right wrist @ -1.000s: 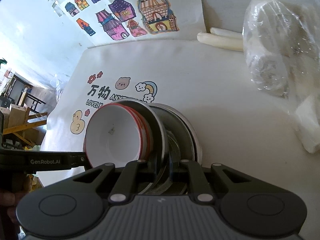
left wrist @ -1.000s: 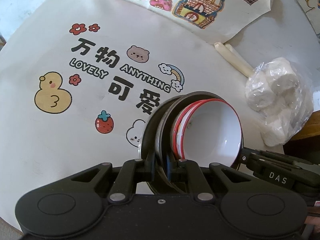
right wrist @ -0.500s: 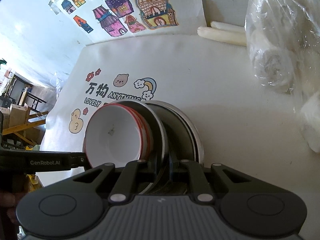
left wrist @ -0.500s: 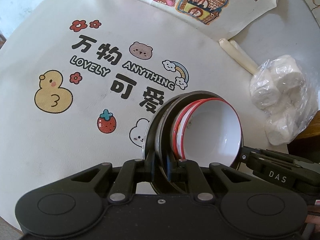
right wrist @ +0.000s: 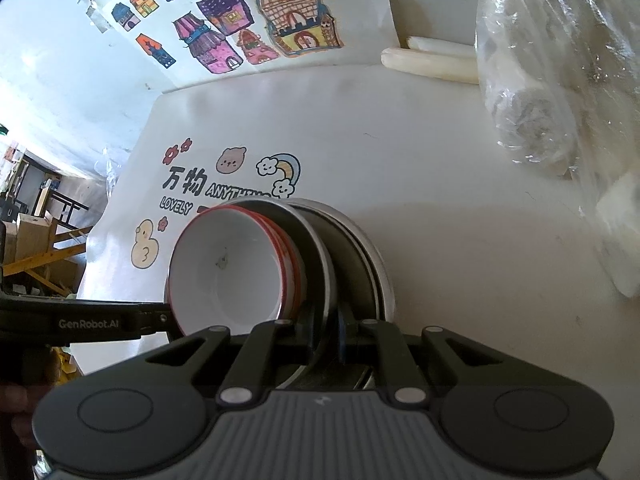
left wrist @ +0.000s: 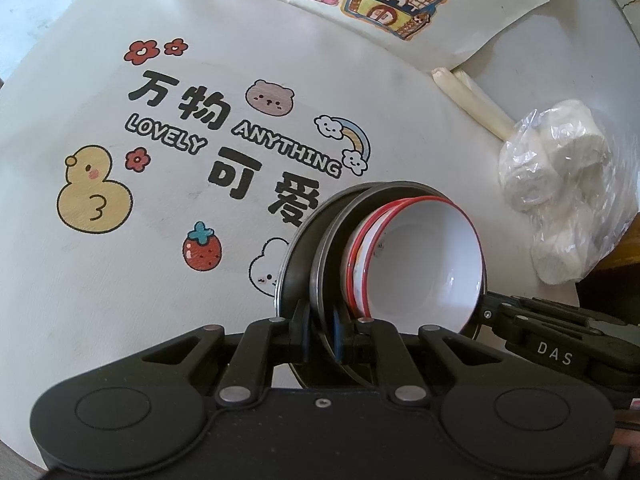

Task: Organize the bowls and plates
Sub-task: 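Lower the steel bowl onto the steel plate stack with both grippers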

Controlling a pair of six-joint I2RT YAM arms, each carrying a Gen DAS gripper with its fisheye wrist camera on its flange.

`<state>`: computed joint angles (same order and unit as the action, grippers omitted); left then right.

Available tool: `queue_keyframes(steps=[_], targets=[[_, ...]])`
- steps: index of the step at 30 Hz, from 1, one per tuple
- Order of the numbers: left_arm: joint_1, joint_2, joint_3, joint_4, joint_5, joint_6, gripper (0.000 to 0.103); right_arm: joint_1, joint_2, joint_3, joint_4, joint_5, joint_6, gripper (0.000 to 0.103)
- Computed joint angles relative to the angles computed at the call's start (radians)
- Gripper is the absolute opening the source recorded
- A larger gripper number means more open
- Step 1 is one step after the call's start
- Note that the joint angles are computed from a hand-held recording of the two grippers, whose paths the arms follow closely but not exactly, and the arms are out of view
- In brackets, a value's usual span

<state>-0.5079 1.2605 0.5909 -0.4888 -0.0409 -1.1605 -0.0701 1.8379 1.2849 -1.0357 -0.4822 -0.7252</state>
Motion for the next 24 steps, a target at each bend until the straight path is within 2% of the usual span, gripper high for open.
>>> queue_keyframes(steps=[24], targets=[[0.002,0.006,-0.004,0.016,0.007,0.005,0.01,-0.007,-0.003,0.001,0.0,0.001,0.005,0.013]])
